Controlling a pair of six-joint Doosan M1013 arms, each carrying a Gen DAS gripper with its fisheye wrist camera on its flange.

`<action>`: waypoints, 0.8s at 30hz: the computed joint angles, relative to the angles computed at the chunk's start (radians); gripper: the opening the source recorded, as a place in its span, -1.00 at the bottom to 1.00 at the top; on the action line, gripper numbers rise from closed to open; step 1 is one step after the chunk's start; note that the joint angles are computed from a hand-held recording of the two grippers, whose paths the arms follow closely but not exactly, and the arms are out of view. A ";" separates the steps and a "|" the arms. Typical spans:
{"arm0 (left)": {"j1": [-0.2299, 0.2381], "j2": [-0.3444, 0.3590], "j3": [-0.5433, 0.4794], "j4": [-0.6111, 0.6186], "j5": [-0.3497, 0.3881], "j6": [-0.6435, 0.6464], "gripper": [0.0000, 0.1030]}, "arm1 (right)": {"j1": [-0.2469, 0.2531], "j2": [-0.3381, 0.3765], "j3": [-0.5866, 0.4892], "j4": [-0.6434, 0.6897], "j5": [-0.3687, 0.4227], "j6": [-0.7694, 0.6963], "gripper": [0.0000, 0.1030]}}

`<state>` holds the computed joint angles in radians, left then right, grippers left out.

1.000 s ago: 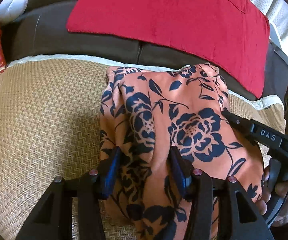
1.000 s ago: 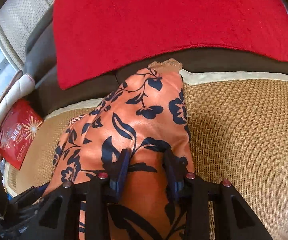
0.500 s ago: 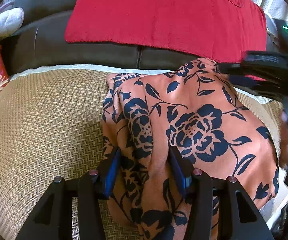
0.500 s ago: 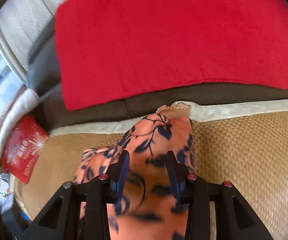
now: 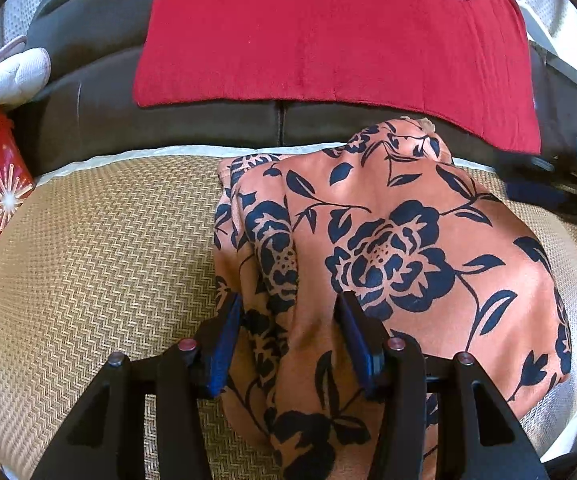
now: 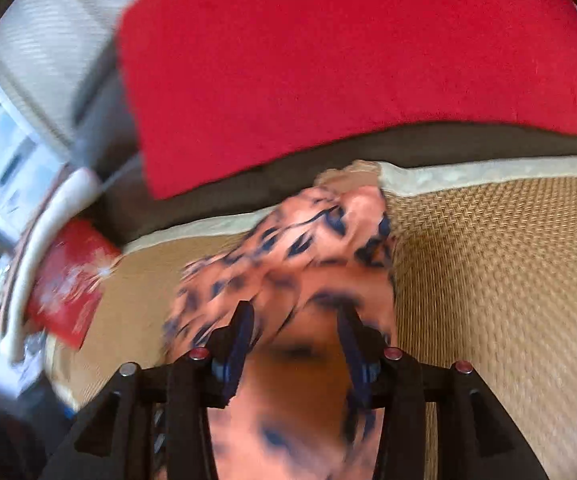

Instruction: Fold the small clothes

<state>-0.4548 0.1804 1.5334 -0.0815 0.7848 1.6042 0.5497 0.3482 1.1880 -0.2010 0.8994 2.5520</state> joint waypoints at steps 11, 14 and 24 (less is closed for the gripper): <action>-0.054 -0.028 0.026 0.136 -0.022 -0.092 0.02 | 0.104 -0.018 0.059 -0.145 0.150 0.046 0.11; -0.066 -0.028 0.025 0.165 -0.019 -0.117 0.03 | 0.102 -0.031 0.063 -0.117 0.136 0.033 0.12; 0.050 -0.037 0.005 -0.157 -0.050 -0.077 0.72 | 0.016 -0.160 0.262 -0.048 -0.273 0.239 0.67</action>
